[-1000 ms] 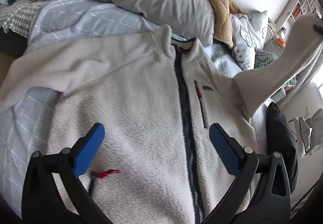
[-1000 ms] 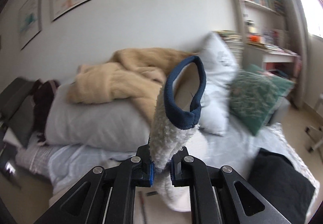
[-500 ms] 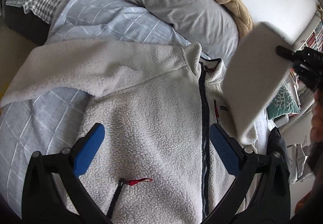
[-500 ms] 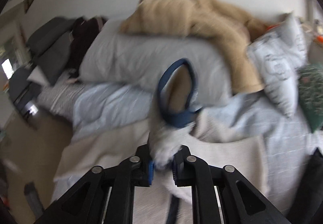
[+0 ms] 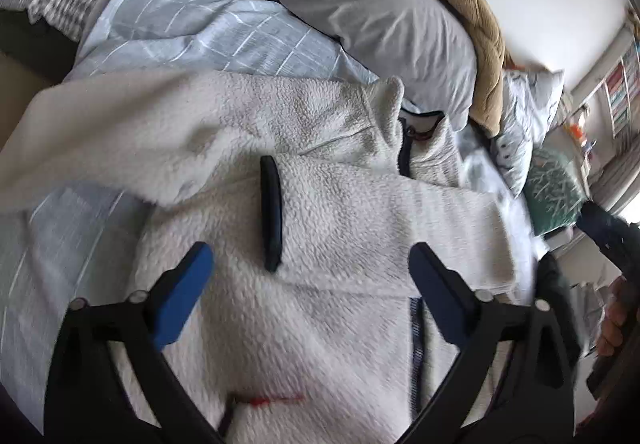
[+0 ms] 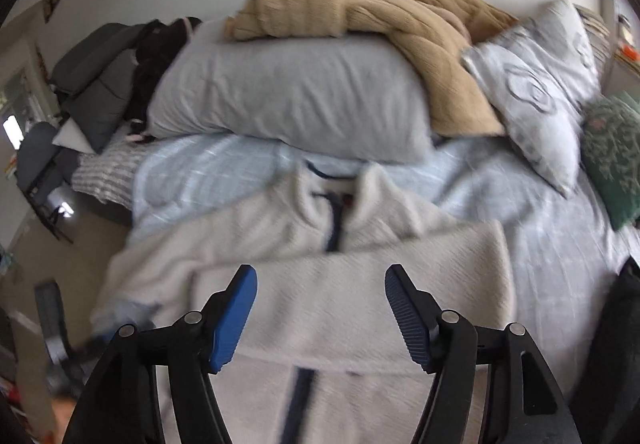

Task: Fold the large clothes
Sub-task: 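Carry the sleeve across the jacket body with the right tool and release, then grasp the other sleeve cuff with the left tool and lift it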

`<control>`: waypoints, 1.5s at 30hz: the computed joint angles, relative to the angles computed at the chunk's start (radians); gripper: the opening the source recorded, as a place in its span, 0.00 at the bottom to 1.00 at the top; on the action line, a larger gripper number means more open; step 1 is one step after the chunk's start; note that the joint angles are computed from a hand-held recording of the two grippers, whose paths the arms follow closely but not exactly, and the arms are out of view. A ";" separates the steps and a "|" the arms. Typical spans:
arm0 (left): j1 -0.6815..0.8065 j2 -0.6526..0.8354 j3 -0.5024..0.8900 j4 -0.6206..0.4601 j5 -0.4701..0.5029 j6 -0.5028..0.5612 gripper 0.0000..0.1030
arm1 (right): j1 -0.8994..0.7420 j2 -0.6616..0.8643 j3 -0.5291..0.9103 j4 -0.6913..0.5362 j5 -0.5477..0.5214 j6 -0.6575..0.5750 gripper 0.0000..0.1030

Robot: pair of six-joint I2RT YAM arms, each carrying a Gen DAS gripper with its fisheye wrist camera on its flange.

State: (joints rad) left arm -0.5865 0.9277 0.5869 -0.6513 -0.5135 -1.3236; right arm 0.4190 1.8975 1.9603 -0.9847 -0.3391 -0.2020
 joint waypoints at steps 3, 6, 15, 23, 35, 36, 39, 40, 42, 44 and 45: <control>0.065 0.072 -0.004 0.062 0.010 0.129 0.81 | -0.094 0.003 -0.074 0.047 -0.011 -0.025 0.67; 0.123 0.169 0.001 0.133 0.005 0.213 0.75 | -0.182 0.060 -0.103 0.101 -0.006 -0.029 0.67; 0.109 0.464 0.095 0.262 -0.036 0.284 0.12 | -0.304 0.371 0.041 0.150 0.072 0.048 0.45; 0.087 0.596 0.194 0.114 -0.082 0.271 0.23 | -0.315 0.343 -0.095 0.305 0.098 0.091 0.28; -0.022 0.373 0.229 -0.148 -0.003 0.146 0.83 | -0.287 0.036 -0.327 0.286 0.151 0.071 0.65; -0.041 0.355 0.218 -0.156 0.002 0.120 0.83 | -0.289 0.003 -0.347 0.270 0.133 0.072 0.67; -0.119 0.274 0.212 -0.239 -0.005 0.017 0.84 | -0.289 -0.099 -0.420 0.224 0.069 0.072 0.73; -0.142 0.256 0.213 -0.267 -0.007 -0.016 0.85 | -0.284 -0.120 -0.436 0.213 0.061 0.072 0.74; -0.180 0.220 0.217 -0.327 -0.005 -0.073 0.87 | -0.269 -0.173 -0.474 0.183 0.046 0.069 0.75; -0.220 0.187 0.221 -0.392 -0.005 -0.134 0.90 | -0.250 -0.226 -0.512 0.155 0.052 0.066 0.77; -0.244 0.160 0.217 -0.429 -0.008 -0.171 0.90 | -0.241 -0.250 -0.531 0.150 0.053 0.067 0.78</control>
State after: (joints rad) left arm -0.8308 1.0882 0.8042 -1.0800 -0.5212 -1.4943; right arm 0.1775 1.6477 1.4289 -0.8348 -0.2858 -0.1353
